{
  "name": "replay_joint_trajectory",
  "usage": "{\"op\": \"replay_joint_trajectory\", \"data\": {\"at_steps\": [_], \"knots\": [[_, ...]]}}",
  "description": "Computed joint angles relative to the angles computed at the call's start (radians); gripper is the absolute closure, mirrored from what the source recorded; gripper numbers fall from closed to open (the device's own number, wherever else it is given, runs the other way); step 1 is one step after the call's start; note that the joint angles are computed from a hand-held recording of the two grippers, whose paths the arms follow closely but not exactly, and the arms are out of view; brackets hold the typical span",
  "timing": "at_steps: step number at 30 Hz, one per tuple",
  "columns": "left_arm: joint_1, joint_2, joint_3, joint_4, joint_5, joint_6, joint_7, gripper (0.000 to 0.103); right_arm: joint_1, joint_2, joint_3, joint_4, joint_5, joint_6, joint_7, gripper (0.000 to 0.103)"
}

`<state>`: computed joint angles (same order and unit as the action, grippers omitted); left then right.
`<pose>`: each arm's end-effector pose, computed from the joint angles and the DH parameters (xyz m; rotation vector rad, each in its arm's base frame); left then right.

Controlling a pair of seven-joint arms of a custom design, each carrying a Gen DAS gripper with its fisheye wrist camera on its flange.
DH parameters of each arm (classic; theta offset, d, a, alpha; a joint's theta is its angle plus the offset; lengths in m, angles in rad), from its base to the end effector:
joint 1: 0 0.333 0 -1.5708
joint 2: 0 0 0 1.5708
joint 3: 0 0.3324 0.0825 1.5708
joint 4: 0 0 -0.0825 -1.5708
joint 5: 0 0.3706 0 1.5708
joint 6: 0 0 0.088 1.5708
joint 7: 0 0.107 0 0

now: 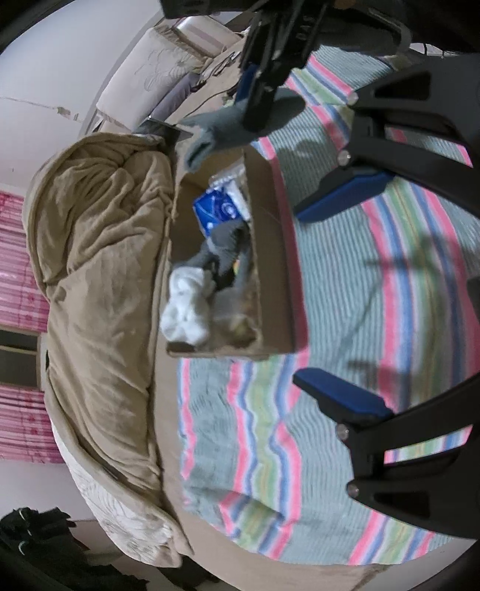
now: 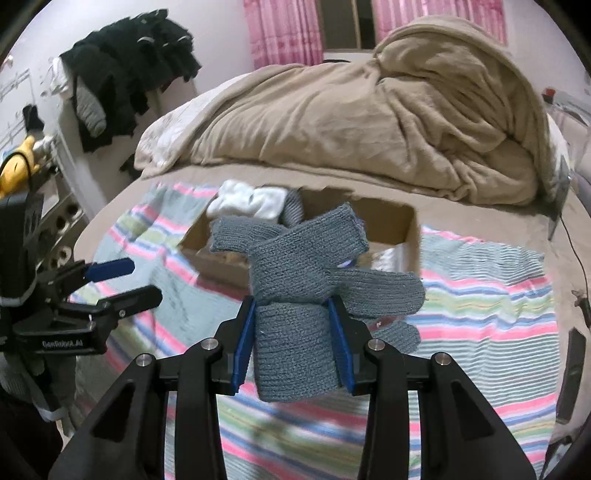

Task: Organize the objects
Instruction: 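Carry the grey gloves over the box and open the right tool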

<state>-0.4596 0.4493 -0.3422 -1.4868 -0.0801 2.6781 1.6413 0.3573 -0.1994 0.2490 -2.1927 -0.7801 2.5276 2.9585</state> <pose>0.5444 -0.4828 0.5359 -1.1435 2.5382 -1.1348 0.4164 0.3072 0.5448 -1.5117 1.9235 -0.6878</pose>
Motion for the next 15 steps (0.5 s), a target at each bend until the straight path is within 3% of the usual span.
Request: {"op": "replay_joint_trajectory", "data": {"at_steps": [15], "knots": [[-0.055,0.152,0.029,0.240,0.046,-0.077,-0.023,0.020,-0.068,0.028,-0.049,0.031,0.010,0.020,-0.020,0.062]]}}
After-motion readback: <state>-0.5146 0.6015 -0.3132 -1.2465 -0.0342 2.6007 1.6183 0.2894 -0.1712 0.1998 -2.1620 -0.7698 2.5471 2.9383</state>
